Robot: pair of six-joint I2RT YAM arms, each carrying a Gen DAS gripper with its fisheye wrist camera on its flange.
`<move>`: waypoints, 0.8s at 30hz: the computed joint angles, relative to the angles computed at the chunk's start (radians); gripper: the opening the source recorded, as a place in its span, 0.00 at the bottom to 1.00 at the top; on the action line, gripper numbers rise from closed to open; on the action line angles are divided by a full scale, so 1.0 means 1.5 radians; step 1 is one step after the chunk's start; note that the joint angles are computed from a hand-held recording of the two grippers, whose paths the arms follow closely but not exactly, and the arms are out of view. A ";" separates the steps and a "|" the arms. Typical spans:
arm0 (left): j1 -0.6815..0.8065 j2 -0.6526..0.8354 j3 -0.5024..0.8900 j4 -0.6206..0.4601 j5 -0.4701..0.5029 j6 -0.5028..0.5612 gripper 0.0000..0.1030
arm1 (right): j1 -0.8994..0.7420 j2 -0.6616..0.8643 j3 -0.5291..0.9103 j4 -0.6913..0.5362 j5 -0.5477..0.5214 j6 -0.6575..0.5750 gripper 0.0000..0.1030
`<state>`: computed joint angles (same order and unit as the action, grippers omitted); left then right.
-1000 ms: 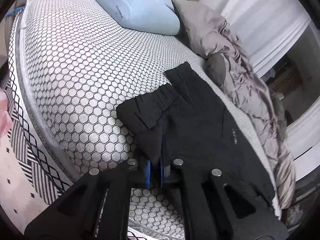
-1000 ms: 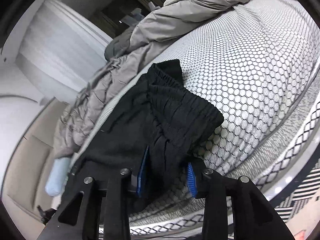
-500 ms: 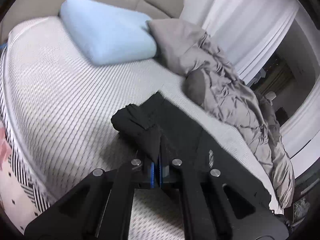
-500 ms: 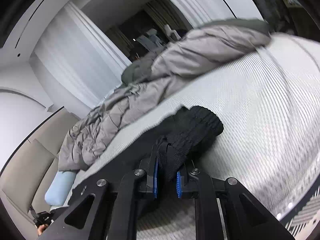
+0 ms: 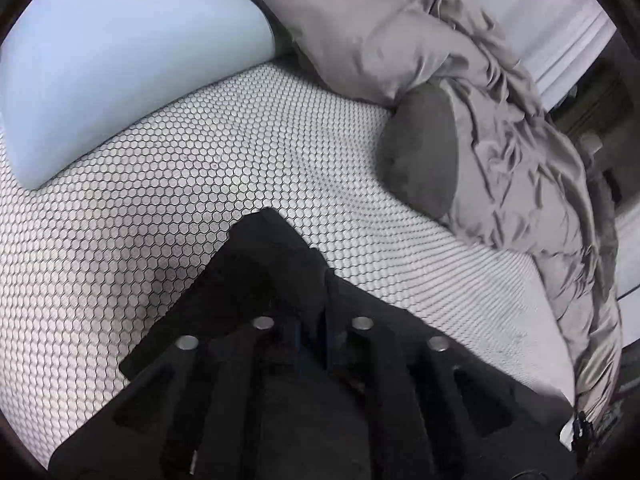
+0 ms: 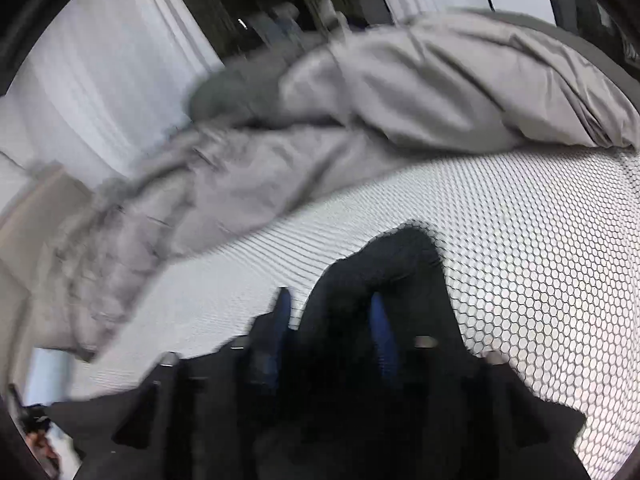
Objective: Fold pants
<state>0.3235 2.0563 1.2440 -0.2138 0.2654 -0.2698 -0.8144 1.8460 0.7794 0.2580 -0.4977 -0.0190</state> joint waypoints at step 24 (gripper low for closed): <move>0.034 -0.087 -0.316 0.208 0.167 0.002 0.50 | -0.472 -0.181 -0.245 -0.427 -0.344 -0.648 0.88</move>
<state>0.3745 1.9258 0.7704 0.0975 0.5154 -0.2665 -1.5218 1.5750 0.4112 -0.3818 -1.0140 -0.9906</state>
